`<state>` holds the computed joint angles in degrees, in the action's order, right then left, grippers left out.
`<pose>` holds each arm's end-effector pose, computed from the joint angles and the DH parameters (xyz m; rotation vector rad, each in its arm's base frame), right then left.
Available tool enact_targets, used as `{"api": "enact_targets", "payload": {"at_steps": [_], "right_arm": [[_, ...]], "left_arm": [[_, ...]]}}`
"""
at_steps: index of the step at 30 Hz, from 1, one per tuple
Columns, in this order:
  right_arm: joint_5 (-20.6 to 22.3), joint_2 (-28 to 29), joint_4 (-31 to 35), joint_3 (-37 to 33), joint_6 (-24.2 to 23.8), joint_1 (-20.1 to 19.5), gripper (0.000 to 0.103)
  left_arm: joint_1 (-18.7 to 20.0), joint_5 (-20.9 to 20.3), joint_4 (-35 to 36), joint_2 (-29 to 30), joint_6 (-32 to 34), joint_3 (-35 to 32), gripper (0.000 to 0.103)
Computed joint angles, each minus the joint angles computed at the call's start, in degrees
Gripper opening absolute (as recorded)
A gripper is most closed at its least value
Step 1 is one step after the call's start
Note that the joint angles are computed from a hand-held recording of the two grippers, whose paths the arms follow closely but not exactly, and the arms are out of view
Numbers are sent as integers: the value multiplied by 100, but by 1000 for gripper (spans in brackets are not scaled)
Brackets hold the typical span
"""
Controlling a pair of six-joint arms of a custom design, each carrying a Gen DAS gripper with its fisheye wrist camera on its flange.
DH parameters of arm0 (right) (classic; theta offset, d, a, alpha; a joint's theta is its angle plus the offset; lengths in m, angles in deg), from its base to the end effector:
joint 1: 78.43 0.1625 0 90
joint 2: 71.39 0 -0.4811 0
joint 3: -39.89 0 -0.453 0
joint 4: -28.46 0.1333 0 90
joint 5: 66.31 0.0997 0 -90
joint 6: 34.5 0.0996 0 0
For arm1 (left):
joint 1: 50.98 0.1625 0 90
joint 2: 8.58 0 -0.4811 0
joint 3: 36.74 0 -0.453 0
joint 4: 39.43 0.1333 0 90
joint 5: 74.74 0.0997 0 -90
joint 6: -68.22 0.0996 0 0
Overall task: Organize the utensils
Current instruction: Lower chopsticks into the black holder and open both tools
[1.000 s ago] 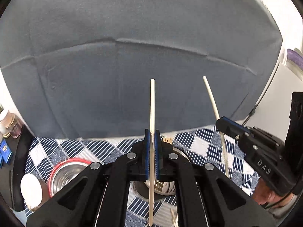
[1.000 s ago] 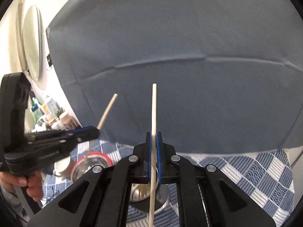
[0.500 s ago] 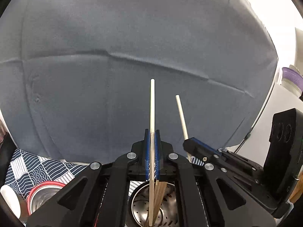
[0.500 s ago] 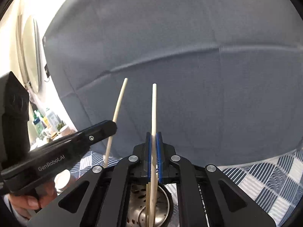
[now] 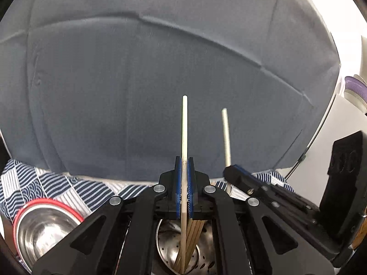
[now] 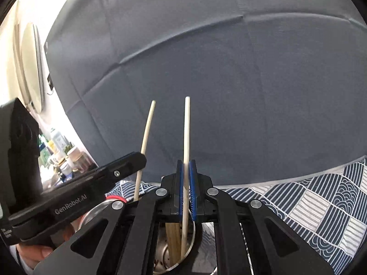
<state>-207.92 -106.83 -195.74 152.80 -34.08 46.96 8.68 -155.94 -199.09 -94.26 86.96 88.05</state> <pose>0.3906 -0.4544 0.0487 0.1120 -2.2462 1.4414 -0.1363 -0.5269 0.3224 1.1626 2.6949 -0.8201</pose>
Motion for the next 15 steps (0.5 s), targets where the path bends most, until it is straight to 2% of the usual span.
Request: {"api": "enact_targets", "payload": {"at_steps": [4,9,15], "right_arm": [[-138,56,-304,46,-29,66,5],[-97,58,-526,8,-21,63,5],[-101,150,-462,-31,-41,137,5]], "left_arm": [[42,8,90,-155,77,126,5],[53,14,92,-248,68,194,5],[32,130,173,-408,205,291,5]]}}
